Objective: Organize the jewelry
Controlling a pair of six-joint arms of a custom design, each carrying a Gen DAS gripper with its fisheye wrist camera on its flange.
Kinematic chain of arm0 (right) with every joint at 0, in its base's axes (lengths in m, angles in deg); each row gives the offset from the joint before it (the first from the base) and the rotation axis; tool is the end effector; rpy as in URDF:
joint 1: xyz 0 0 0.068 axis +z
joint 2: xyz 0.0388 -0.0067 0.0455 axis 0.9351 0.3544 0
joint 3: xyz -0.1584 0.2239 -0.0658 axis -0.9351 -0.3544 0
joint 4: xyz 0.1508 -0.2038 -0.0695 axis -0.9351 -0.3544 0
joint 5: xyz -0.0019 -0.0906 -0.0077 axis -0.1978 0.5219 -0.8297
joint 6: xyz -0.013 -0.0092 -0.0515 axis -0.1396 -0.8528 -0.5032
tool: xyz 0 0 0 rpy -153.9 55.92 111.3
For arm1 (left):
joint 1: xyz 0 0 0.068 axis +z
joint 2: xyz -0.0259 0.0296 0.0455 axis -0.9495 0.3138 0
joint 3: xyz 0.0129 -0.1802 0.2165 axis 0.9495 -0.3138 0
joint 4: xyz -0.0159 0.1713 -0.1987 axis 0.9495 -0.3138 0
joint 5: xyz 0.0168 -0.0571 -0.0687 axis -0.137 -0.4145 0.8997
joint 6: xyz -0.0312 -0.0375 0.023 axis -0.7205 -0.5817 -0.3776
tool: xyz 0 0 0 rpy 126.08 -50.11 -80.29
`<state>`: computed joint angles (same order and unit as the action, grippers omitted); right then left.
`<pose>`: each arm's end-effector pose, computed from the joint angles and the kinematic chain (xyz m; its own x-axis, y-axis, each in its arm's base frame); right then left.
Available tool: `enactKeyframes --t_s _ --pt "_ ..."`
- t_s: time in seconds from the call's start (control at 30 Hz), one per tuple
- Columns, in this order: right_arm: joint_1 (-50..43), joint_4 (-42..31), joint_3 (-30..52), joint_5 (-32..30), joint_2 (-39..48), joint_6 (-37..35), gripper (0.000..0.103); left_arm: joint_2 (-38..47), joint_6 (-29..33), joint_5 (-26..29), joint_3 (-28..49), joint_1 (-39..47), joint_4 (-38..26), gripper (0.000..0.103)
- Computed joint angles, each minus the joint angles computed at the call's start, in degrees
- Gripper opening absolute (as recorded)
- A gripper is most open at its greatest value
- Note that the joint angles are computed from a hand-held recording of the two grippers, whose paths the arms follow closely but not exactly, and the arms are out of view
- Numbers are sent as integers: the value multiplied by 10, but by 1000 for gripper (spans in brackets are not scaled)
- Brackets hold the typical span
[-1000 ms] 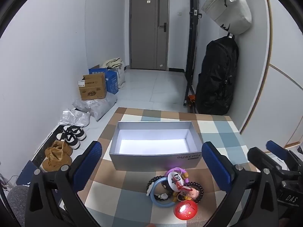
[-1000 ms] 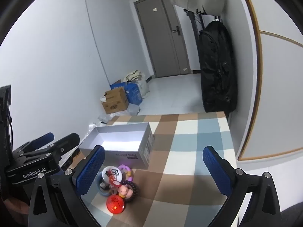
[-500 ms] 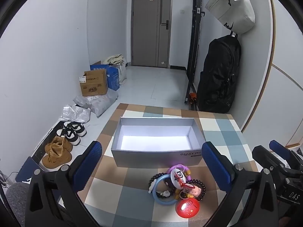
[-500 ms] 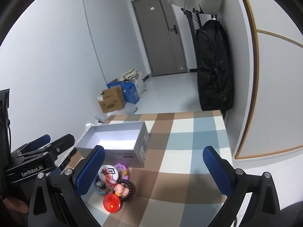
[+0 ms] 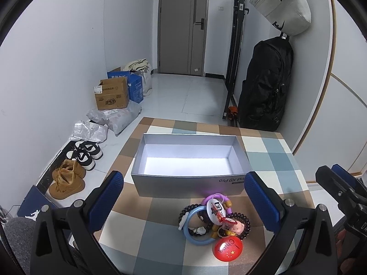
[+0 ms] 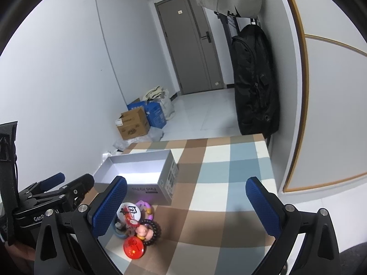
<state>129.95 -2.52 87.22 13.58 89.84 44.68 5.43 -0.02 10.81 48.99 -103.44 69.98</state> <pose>0.1531 0.2270 0.2342 -0.5249 0.1711 -0.8338 -0.0958 0.9615 0.2575 0.1823 -0.0988 0.2394 -0.6172 -0.0049 -0.7868 0.0726 0.9954 -0.0631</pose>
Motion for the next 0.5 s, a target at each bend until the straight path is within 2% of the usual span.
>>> enactKeyframes --t_s 0.37,0.5 --pt "-1 5 -1 0 0 -2 103 -2 1 16 -6 2 5 102" --pt "-2 4 -1 -1 0 4 103 1 4 57 -7 19 6 102"
